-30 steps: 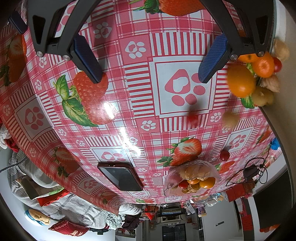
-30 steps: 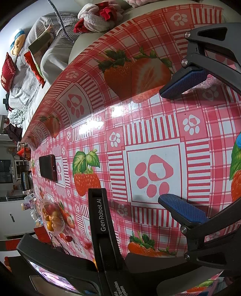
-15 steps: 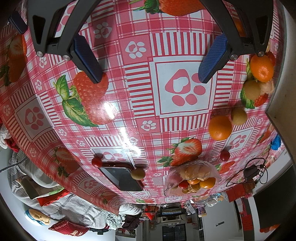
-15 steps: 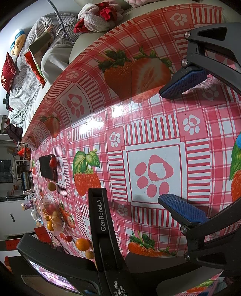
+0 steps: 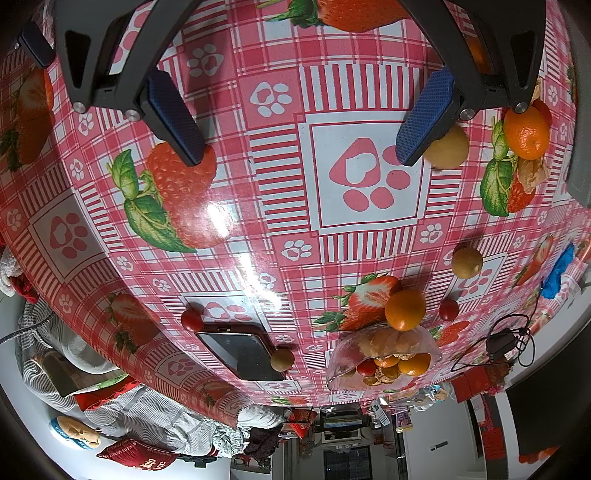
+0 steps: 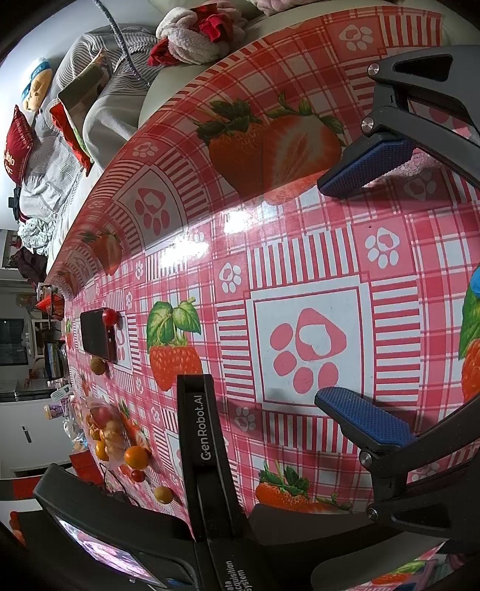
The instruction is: Organize fruits
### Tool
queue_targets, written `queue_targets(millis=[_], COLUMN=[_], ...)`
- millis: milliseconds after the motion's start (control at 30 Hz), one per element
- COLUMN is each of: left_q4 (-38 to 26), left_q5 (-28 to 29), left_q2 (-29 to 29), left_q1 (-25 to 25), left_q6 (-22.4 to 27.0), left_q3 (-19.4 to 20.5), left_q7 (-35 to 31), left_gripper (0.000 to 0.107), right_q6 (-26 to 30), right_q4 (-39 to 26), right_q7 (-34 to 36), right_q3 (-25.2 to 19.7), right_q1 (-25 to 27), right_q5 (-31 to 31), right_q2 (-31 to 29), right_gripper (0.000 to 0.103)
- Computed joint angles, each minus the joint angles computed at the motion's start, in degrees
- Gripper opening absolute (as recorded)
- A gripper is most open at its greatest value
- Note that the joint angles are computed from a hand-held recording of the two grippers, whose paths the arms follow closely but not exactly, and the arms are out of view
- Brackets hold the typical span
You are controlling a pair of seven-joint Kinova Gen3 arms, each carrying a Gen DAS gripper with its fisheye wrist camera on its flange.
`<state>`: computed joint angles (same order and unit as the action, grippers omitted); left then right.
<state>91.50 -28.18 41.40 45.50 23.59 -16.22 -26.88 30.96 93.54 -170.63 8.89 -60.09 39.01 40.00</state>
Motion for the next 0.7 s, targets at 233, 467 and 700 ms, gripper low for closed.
queue_targets(millis=[233, 467, 700], left_q4=[0.0, 0.0, 0.0], left_q5=[-0.1, -0.2, -0.2], left_q2=[0.0, -0.1, -0.1], left_q1=[-0.1, -0.1, -0.1], left_q6=[0.1, 0.1, 0.0], left_q3=[0.1, 0.1, 0.2], left_q7=[0.1, 0.1, 0.1], left_gripper=[0.103, 0.103, 0.103], right_q6=[-0.5, -0.5, -0.6], right_q4=[0.4, 0.5, 0.5], right_q7=[-1.4, -1.7, -1.9], right_q3=[0.7, 0.6, 0.6], right_q1=[-0.8, -0.7, -0.7], right_q5=[1.0, 1.3, 1.4], right_q2=[0.1, 0.0, 0.1], right_gripper=[0.103, 0.103, 0.103])
